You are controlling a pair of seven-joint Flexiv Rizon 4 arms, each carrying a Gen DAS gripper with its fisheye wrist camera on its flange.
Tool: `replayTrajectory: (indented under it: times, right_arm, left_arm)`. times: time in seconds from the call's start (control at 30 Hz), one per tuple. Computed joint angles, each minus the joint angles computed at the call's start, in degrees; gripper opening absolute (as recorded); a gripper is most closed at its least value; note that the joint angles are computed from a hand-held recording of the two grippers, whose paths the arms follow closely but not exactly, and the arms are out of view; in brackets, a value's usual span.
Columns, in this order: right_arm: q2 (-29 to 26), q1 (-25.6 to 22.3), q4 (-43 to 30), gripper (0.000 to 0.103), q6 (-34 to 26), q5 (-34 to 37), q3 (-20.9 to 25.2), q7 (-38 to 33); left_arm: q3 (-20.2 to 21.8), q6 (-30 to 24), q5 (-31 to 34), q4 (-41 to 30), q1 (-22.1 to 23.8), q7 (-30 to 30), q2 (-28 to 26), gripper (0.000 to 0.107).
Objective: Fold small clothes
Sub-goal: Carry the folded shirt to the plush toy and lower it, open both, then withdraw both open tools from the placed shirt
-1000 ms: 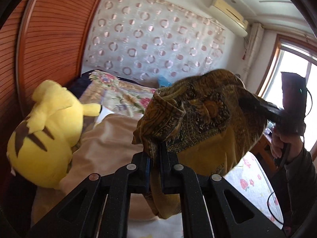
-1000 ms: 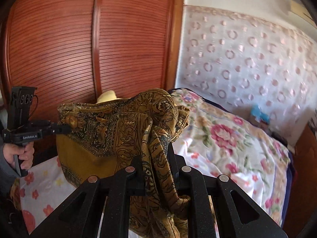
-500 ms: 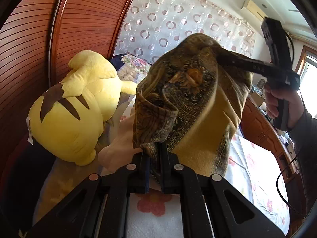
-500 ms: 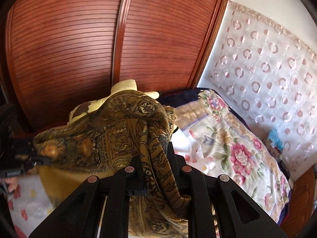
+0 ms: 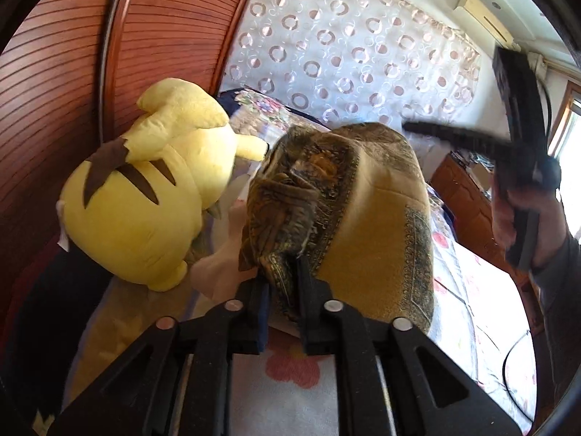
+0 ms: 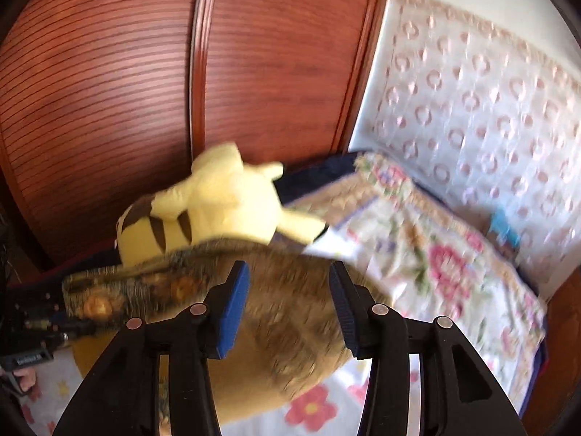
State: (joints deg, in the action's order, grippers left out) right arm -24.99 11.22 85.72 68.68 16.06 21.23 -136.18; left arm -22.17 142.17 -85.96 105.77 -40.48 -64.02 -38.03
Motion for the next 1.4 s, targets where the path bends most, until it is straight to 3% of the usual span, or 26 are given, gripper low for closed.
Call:
replayTrajectory:
  times: [0.1,0.17,0.23,0.27,0.3,0.4,0.5,0.7,1.03,1.17,1.3,1.4]
  right_arm:
    - [-1.3,0.8,0.1,0.047,-0.7,-1.0,-1.2,2.3]
    - [-1.9,0.4,-0.1,0.047,-1.6,-0.8,-1.0,3.2]
    - [-2.1,0.5,0.3,0.047,-1.7,-0.8,-1.1,3.9]
    - [-2.2,0.4,0.6,0.047,-1.3,-0.6,-0.9,4.1]
    - [-2.2,0.1,0.4,0.047,-1.7,-0.3,-0.6,4.3]
    - [-3.3,0.2,-0.6,0.048,-2.5,1.2,-0.2,6.2]
    - [-4.3,2.3,0.8,0.048,1.4,-1.2,-2.1,8.7]
    - [-2.6,-1.8,2.0,0.048,1.4,1.8,1.6,9.1]
    - [10.4,-8.1,15.6,0.05,6.6,16.9,5.0,0.4]
    - [16.7,-10.8,20.8,0.056,6.6,26.7,5.0,-6.3]
    - [22.9,-11.5,26.2,0.073,8.1,34.6,3.1,-11.4]
    - [27.0,-11.3,29.5,0.08,8.2,39.7,0.8,-14.2]
  left_arm:
    - [-0.6,3.5,-3.1,-1.2,-0.8,3.7,-0.3,0.037]
    - [-0.9,4.5,-3.4,-0.5,-0.7,5.0,0.2,0.041]
    - [-1.6,5.3,-4.7,-1.0,-0.6,7.9,0.3,0.058]
    - [-1.7,6.3,-5.0,-1.2,-0.8,8.6,0.3,0.075]
    - [-1.8,7.2,-5.3,-1.4,-1.0,9.2,0.3,0.081]
    - [-3.4,10.1,-8.6,-4.2,-1.0,14.2,-0.4,0.081]
    - [-4.2,12.1,-9.2,-5.6,-1.4,16.0,-0.7,0.081]
    - [-5.9,16.1,-11.0,-8.7,-2.3,20.2,-1.6,0.081]
    - [-7.4,17.4,-8.2,-12.9,-4.9,23.7,-4.0,0.081]
    - [-8.7,18.8,-7.1,-17.9,-6.3,28.0,-6.4,0.081]
    - [-9.8,19.8,-5.4,-23.1,-7.8,31.9,-8.9,0.081]
    - [-10.8,20.8,-4.7,-27.0,-8.8,35.3,-10.8,0.081]
